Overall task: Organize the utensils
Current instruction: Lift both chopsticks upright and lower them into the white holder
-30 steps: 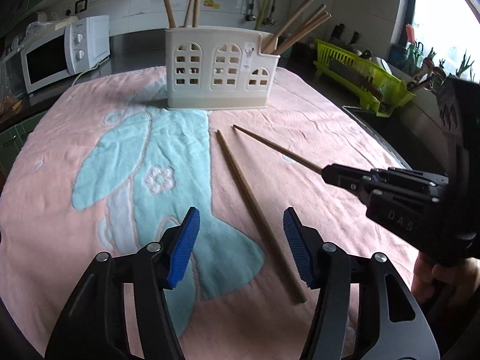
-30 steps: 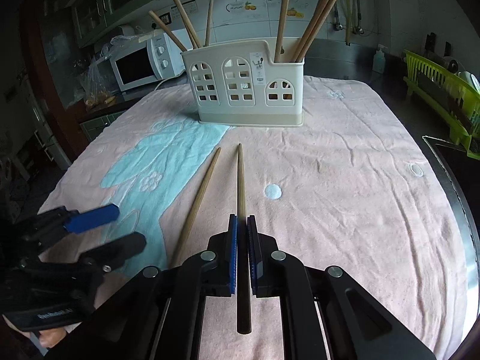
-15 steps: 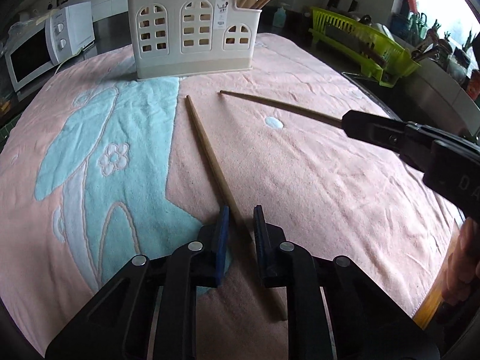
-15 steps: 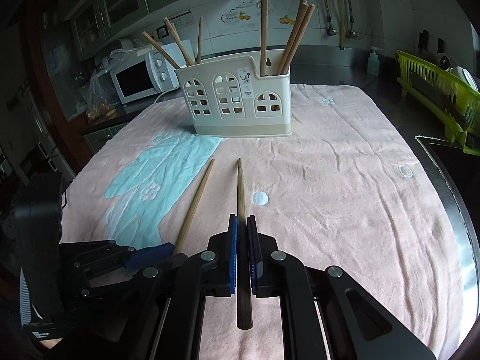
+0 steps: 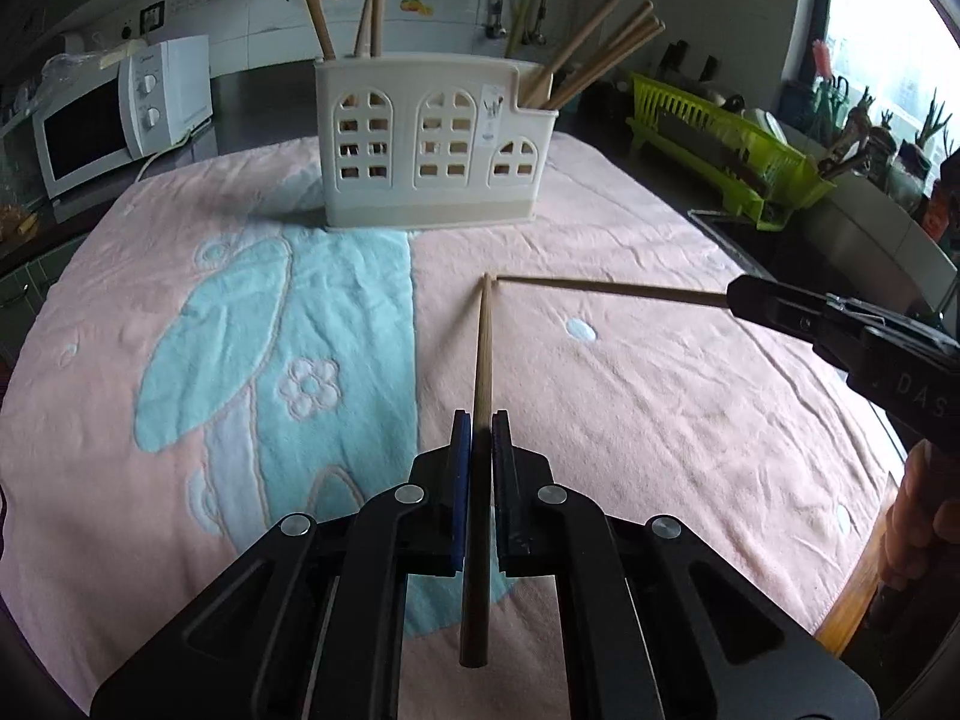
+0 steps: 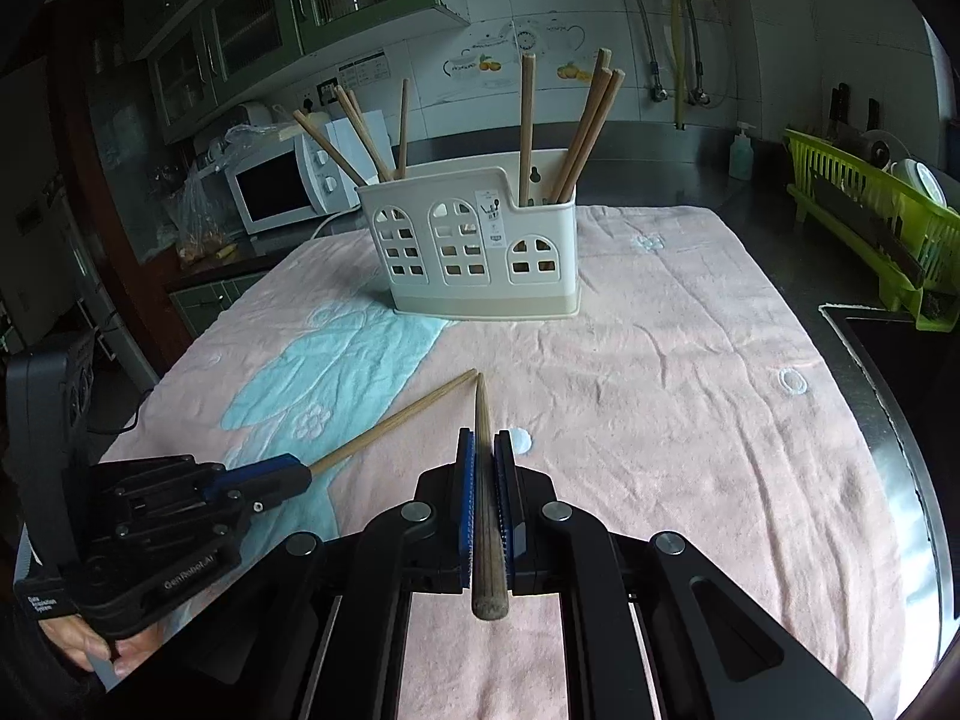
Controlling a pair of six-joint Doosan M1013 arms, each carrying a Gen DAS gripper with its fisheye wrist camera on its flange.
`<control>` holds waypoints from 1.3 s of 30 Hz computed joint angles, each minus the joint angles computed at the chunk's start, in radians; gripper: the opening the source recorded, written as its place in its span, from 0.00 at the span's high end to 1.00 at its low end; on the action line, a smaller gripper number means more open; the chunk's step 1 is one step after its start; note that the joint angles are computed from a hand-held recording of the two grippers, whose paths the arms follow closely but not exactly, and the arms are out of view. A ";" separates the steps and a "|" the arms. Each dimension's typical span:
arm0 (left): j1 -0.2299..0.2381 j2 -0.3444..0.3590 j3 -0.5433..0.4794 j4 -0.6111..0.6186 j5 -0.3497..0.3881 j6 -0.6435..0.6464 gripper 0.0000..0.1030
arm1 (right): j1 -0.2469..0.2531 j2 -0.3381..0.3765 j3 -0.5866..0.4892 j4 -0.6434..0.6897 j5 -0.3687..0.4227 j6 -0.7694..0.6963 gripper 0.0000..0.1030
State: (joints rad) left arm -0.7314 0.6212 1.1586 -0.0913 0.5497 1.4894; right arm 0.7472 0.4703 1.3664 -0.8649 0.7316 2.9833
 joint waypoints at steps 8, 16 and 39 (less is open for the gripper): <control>0.016 -0.021 0.004 -0.041 -0.115 0.036 0.95 | -0.004 -0.008 -0.021 -0.050 -0.009 0.009 0.94; 0.034 -0.001 -0.075 -0.104 -0.086 0.109 0.95 | -0.030 -0.015 -0.066 -0.046 -0.024 -0.067 0.94; 0.049 0.198 -0.626 0.308 -0.033 -0.208 0.95 | -0.118 0.021 -0.328 0.091 0.023 -0.467 0.94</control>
